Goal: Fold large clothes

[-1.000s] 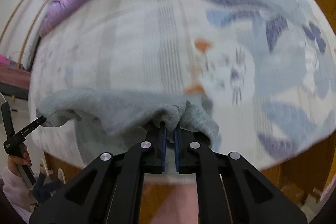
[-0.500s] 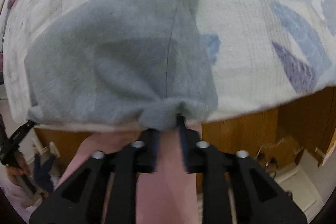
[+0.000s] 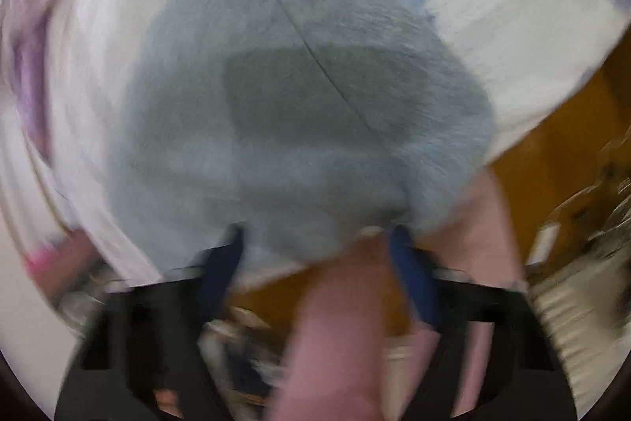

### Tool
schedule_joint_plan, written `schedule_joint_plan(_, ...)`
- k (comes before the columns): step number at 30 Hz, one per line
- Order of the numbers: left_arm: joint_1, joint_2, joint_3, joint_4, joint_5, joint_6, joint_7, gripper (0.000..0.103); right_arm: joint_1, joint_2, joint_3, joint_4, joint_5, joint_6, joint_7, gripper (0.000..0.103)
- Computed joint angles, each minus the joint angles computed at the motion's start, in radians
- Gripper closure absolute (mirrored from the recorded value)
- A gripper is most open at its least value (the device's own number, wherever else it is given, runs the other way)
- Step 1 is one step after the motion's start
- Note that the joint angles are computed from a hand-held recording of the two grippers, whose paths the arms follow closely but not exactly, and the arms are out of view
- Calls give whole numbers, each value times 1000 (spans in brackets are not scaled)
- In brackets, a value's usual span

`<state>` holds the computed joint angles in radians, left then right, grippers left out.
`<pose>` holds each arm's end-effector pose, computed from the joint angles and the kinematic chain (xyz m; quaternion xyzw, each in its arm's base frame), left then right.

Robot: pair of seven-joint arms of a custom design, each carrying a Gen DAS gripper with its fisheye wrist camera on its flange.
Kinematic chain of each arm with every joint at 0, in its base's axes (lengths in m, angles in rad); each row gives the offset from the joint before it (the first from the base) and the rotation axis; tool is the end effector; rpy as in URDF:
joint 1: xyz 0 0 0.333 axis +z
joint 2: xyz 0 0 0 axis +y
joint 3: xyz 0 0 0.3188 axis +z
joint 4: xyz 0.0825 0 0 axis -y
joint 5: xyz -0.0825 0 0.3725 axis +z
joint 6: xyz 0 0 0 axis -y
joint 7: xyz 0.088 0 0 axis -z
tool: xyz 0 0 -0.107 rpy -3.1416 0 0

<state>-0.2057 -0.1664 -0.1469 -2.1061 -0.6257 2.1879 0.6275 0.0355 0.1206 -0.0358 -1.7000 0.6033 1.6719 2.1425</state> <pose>0.4796 -0.2031 0.5265 0.9043 -0.3176 0.1534 0.2407 0.5770 0.0562 0.5250 -0.4108 0.8613 0.2889 0.0770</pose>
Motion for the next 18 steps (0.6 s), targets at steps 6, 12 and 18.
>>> schedule_joint_plan(6,7,59,-17,126,158,-164,35,99,-6,8,-18,11,-157,-144,58,103)
schedule_joint_plan(12,5,198,-45,332,305,-412,143,93,-48,8,-41,33,-133,-194,79,92)
schedule_joint_plan(18,33,185,-43,442,356,-501,180,62,-47,151,-21,352,-185,-239,-14,17)
